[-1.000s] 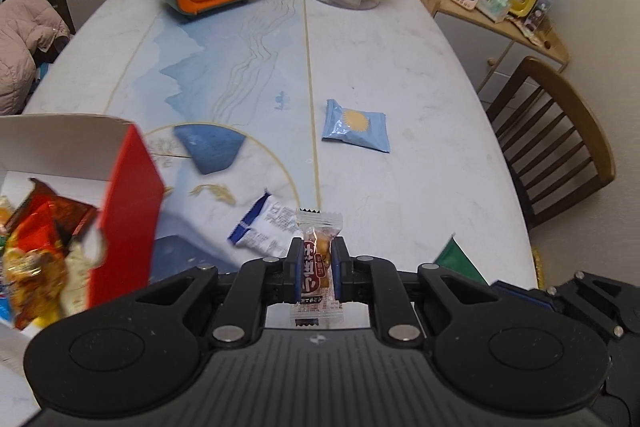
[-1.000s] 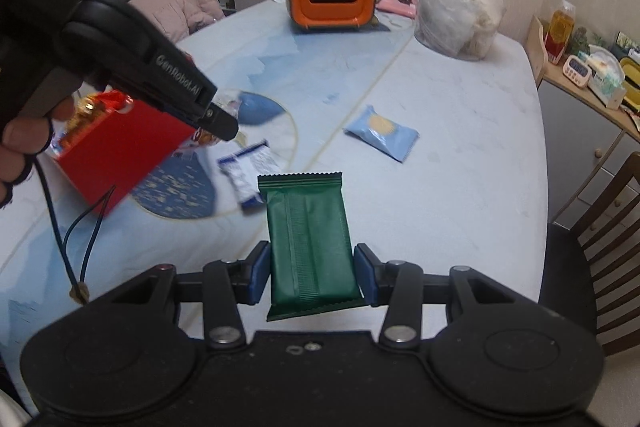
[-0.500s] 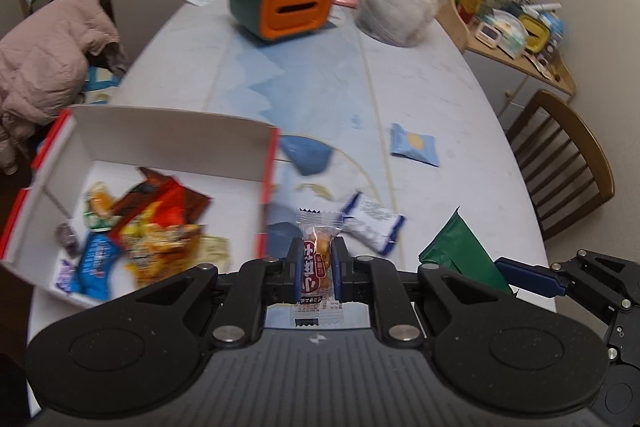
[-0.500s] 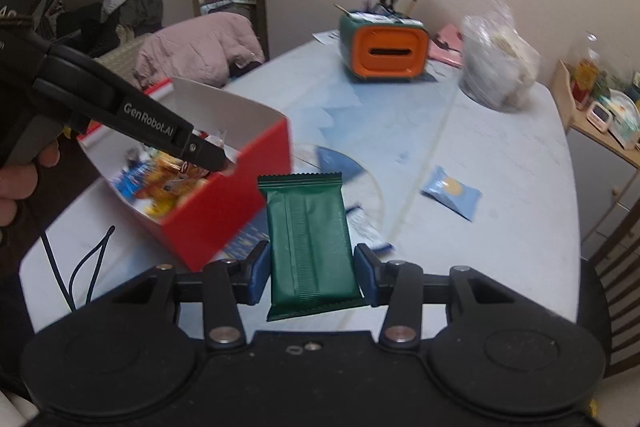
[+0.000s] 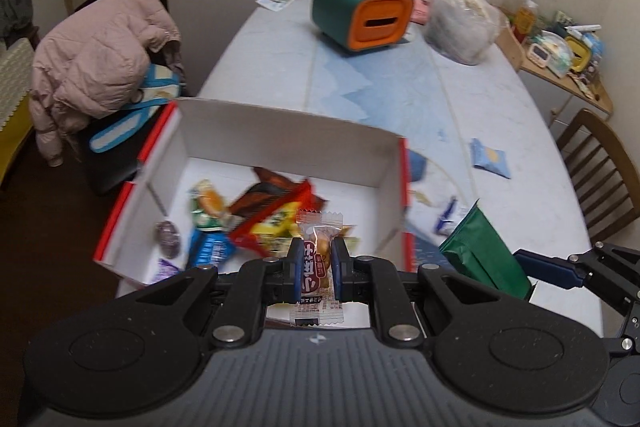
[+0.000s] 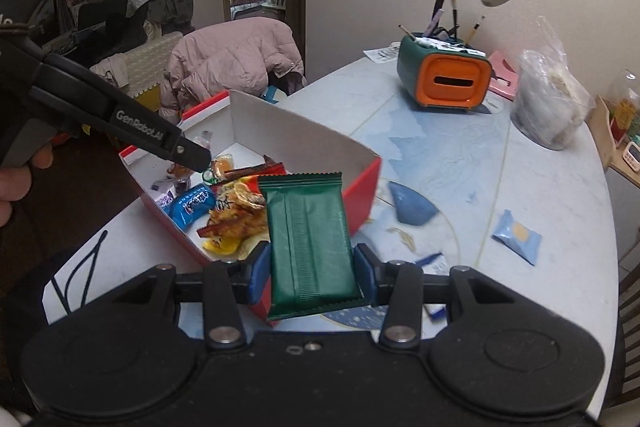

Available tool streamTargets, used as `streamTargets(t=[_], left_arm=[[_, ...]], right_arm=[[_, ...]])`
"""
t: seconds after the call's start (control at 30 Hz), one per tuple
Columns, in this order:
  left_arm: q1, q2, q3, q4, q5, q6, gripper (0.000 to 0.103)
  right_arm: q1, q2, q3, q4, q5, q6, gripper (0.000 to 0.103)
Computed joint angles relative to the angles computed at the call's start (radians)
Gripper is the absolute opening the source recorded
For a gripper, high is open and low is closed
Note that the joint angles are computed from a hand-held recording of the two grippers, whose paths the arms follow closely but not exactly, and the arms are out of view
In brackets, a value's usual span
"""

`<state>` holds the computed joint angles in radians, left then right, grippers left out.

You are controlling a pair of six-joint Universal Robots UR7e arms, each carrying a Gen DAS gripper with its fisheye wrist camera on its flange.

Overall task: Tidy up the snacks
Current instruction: 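Carry both snacks into the red box and open both tools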

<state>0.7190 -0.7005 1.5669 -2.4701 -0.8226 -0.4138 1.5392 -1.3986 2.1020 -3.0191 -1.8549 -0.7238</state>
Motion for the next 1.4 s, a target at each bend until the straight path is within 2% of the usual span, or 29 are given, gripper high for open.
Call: streamTargets(t=[0.37,0.63,0.83,1.17,1.27,1.4], left_arm=[[0.088,-0.016,-0.026,0.032,0.048,0.060,0.013],[0.155,0.019,-0.108,0.119,0.070,0.078,0.013],[0.195,0.045,-0.152,0.157,0.068,0.103,0.014],[0.232,0.069,-0.179,0.208,0.052,0.097,0.014],[0.230,0.073,-0.169,0.179,0.057,0.132,0.014],[0.231,0.081,-0.180,0.203,0.047,0.122,0.014]], right_arm=[[0.062,0.182,-0.084,-0.082,-0.086,0.062,0.043],[0.086,0.311,-0.205,-0.045,-0.128,0.105,0.043],[0.114,0.380,-0.260,0.002,-0.124,0.070,0.043],[0.156,0.473,-0.284,-0.019,-0.185,-0.055,0.043],[0.160,0.483,-0.275,-0.040,-0.199,-0.089,0.042],[0.162,0.495,-0.282,-0.040,-0.207,-0.078,0.042]])
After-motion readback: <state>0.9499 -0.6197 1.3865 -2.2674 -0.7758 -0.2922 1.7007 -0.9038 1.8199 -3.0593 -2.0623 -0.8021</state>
